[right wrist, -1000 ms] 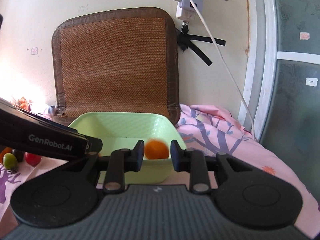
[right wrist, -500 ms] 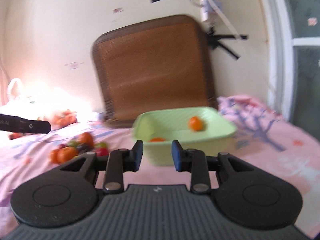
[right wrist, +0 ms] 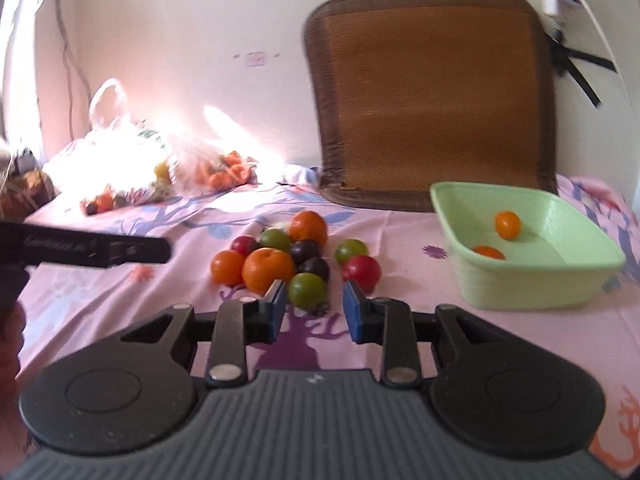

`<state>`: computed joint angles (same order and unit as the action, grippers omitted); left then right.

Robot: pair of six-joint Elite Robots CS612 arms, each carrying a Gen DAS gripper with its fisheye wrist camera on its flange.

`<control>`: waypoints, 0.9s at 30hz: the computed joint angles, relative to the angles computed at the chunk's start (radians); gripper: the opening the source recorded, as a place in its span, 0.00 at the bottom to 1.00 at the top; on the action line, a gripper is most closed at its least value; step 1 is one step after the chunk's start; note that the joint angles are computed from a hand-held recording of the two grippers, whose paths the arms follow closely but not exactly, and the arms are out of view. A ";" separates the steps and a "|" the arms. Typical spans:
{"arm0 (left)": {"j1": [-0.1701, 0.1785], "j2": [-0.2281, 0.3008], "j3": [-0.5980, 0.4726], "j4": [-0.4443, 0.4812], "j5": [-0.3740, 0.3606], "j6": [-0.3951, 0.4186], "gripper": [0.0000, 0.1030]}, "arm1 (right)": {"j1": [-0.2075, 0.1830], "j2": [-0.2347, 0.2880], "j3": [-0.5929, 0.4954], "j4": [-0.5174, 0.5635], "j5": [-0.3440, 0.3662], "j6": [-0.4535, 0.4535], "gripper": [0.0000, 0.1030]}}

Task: Organize fruits
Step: 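Grasp another mandarin with the left tool while the right tool grasps a green cherry tomato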

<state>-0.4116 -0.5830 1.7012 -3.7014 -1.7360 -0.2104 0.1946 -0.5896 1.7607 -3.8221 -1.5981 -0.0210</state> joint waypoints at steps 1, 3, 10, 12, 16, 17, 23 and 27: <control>0.003 0.003 -0.008 0.008 -0.013 -0.014 0.54 | 0.006 0.004 -0.012 0.012 -0.008 -0.045 0.33; 0.014 0.012 -0.018 0.010 -0.044 -0.048 0.54 | 0.017 0.015 -0.036 0.031 -0.025 -0.131 0.33; 0.031 0.024 -0.022 -0.015 -0.068 -0.089 0.54 | 0.037 0.039 -0.090 0.065 -0.079 -0.243 0.33; 0.031 0.026 -0.024 -0.019 -0.073 -0.082 0.54 | 0.033 0.038 -0.087 0.064 -0.091 -0.214 0.34; 0.022 0.024 -0.021 -0.021 -0.068 -0.045 0.54 | 0.023 0.035 -0.081 0.101 -0.121 -0.160 0.35; 0.017 0.022 -0.019 -0.024 -0.065 -0.027 0.54 | 0.019 0.032 -0.081 0.122 -0.116 -0.148 0.40; -0.027 0.007 -0.007 -0.035 -0.011 0.153 0.54 | 0.001 0.023 -0.078 0.161 -0.022 -0.102 0.31; -0.055 0.006 -0.020 -0.026 0.018 0.290 0.54 | 0.001 0.016 -0.047 0.116 -0.053 -0.064 0.29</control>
<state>-0.4663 -0.5768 1.6808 -3.7273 -1.7179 0.0794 0.1957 -0.5733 1.7136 -3.7064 -1.6507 -0.0847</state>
